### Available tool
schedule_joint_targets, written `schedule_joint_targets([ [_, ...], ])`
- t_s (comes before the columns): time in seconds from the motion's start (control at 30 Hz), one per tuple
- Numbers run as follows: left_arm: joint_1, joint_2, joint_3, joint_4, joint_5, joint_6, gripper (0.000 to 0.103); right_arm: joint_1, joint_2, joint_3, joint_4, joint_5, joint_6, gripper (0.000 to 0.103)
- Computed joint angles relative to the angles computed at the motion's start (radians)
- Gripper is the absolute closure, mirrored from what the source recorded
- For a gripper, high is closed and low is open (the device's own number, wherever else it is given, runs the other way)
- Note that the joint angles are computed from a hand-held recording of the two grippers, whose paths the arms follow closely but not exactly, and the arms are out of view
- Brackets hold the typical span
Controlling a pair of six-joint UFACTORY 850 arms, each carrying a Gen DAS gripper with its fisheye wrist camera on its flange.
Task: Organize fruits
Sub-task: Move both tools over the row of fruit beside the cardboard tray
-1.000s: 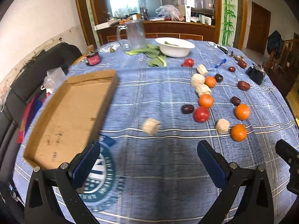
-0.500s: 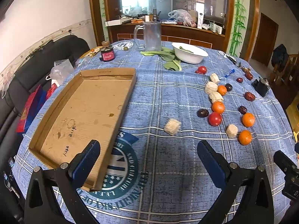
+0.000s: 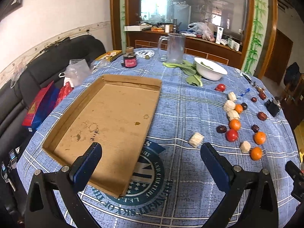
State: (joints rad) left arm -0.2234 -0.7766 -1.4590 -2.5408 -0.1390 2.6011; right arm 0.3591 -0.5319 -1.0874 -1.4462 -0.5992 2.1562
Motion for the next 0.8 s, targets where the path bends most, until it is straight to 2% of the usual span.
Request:
schedule_joint_targets([
  [0.1,-0.003,0.009,0.016,-0.030,-0.014,0.041,0.000,-0.004,-0.001,0.001,0.005,0.009,0.003,0.000],
  [0.43,-0.017,0.018,0.032,0.045,-0.028,-0.007,0.000,-0.005,0.005,0.013,-0.004,0.008,0.034,0.000],
  [0.8,-0.020,0.027,0.041,0.034,-0.043,0.014,0.000,-0.008,0.003,0.013,-0.008,0.017,0.050,0.000],
])
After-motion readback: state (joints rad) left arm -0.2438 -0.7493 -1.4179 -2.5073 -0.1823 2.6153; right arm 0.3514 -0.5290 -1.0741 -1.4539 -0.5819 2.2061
